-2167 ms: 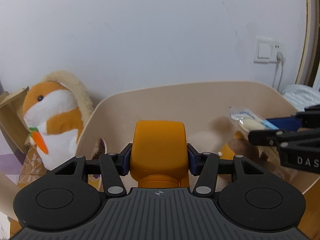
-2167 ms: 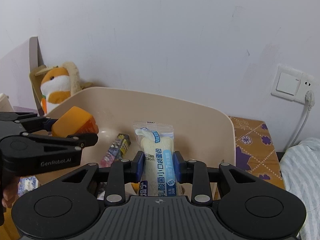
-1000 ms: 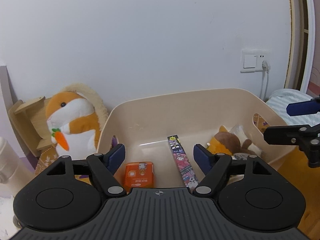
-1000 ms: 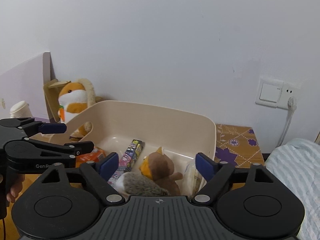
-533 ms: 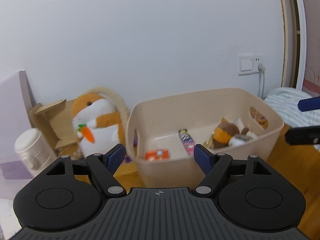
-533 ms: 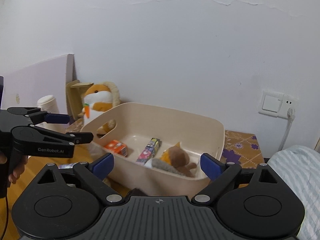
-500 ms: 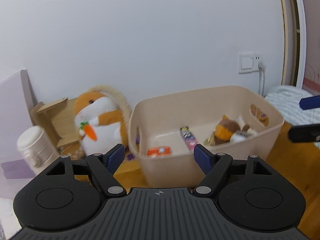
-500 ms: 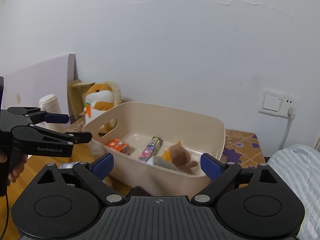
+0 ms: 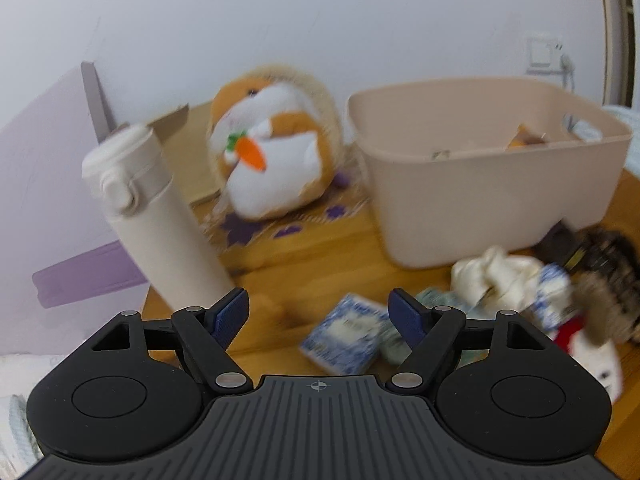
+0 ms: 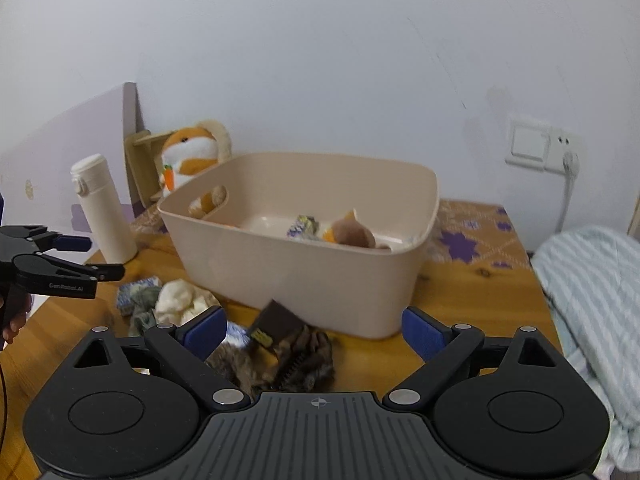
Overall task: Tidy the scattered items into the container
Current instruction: 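Grasp the blue-white tissue pack with the left tool while the right tool grasps the brown fabric item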
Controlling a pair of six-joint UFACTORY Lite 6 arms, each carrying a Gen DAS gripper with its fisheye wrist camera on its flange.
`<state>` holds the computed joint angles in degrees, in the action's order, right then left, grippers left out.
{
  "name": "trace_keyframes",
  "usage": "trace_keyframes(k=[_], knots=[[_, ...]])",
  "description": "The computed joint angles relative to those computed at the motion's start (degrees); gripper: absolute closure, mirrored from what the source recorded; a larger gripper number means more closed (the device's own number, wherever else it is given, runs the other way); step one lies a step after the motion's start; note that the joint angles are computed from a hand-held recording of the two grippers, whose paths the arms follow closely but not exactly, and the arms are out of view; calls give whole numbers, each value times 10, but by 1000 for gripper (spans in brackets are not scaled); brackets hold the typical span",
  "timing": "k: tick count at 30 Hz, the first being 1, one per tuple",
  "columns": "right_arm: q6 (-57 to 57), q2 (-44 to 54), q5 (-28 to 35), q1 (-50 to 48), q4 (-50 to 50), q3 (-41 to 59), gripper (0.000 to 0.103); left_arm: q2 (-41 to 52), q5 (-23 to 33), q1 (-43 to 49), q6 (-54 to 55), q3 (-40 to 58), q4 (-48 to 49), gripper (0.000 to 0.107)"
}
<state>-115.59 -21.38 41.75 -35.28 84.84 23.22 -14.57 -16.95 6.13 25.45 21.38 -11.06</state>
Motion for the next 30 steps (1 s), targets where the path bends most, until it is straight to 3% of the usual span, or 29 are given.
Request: trace_keyframes(k=[7, 14, 21, 30], knots=[[-54, 27, -51, 24, 50, -22, 8, 96, -74, 41, -9, 16, 71, 29], [-80, 58, -77, 63, 82, -31, 8, 142, -99, 90, -116, 33, 251, 29], [-143, 96, -149, 134, 179, -29, 8, 203, -122, 116, -241, 79, 398, 28], [-174, 135, -165, 149, 220, -19, 8, 238, -162, 158, -355, 103, 576, 28]])
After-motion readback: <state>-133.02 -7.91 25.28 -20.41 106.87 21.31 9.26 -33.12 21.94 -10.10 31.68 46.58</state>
